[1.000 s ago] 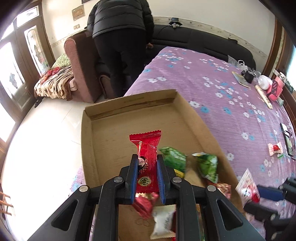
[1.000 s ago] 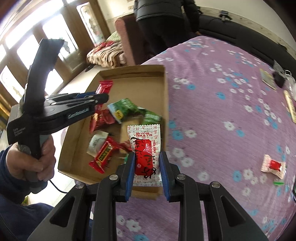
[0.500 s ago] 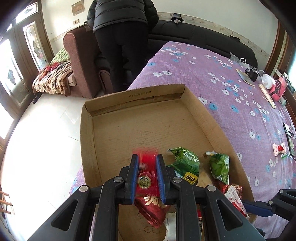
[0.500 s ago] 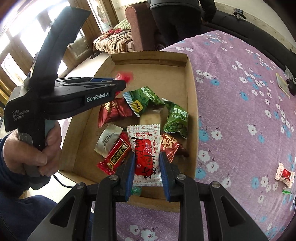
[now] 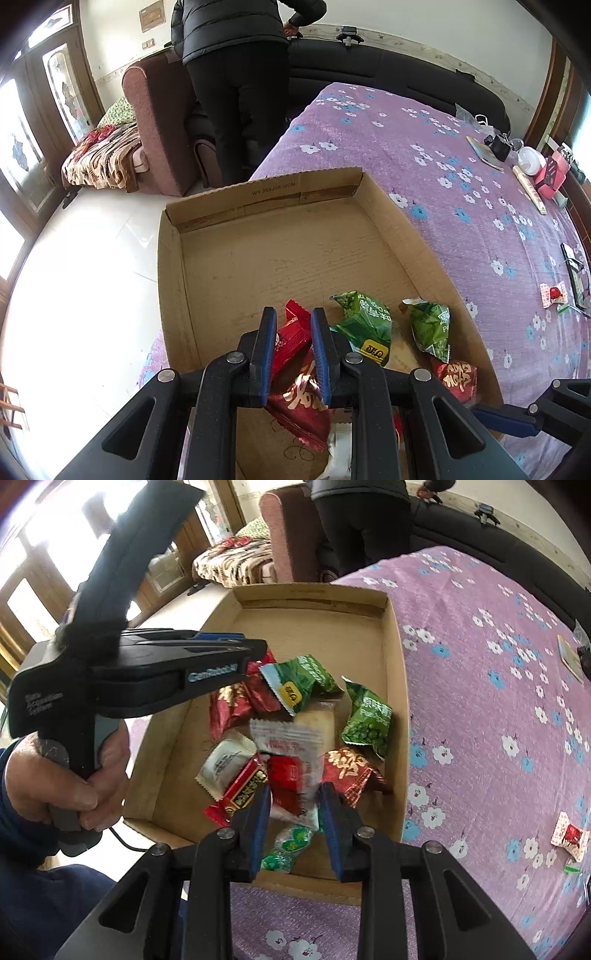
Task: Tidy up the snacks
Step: 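Open both grippers to release the packets into the tray and lift away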
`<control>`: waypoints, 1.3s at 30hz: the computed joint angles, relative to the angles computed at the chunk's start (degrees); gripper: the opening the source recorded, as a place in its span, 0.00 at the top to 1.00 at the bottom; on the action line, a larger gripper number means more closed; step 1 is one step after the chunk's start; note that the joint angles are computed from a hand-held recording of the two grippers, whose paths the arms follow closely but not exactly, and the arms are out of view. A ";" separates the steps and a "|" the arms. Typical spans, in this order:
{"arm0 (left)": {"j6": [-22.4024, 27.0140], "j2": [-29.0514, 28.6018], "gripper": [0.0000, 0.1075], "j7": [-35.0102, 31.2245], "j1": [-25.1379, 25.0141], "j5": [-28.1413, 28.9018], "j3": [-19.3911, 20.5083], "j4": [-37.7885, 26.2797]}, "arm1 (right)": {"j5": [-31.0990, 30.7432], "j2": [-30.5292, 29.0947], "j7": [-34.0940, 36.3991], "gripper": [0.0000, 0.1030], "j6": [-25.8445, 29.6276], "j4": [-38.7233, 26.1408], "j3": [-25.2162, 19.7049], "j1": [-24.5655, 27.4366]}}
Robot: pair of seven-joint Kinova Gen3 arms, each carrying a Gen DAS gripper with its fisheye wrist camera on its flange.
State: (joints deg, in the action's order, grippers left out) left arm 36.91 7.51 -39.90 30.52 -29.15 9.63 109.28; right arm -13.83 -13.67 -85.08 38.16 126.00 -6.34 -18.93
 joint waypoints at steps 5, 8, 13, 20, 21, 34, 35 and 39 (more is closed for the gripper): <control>0.67 -0.80 0.82 1.03 0.14 0.11 0.22 0.03 | -0.34 -2.10 0.03 0.73 -0.37 0.88 0.49 0.03; 1.14 -1.26 0.79 1.95 0.25 -0.05 0.63 -0.04 | -0.60 -3.32 -0.32 0.73 -0.45 1.53 1.20 0.61; 2.45 -1.42 0.69 4.66 1.49 -1.78 1.54 -0.66 | -0.51 -6.33 -0.73 0.73 -0.37 3.02 2.21 1.59; 5.93 -0.47 0.55 10.09 4.99 -5.64 2.65 -2.67 | -1.04 -11.18 0.13 0.73 0.72 5.69 6.18 3.35; 6.46 -0.28 0.55 10.76 5.52 -6.12 2.82 -3.02 | -1.15 -11.88 0.32 0.73 1.03 6.05 6.98 3.77; 11.13 2.79 0.53 13.51 13.50 -9.34 5.23 -8.66 | 1.64 -15.01 -0.32 0.63 6.33 9.41 16.95 16.56; 11.41 3.19 0.53 13.34 14.29 -9.39 5.26 -9.18 | 2.29 -14.80 -0.43 0.62 6.90 9.51 17.66 17.77; 11.65 5.76 0.53 10.31 17.77 -8.50 5.81 -12.10 | 4.85 -13.08 -0.20 0.61 8.70 9.90 21.13 22.73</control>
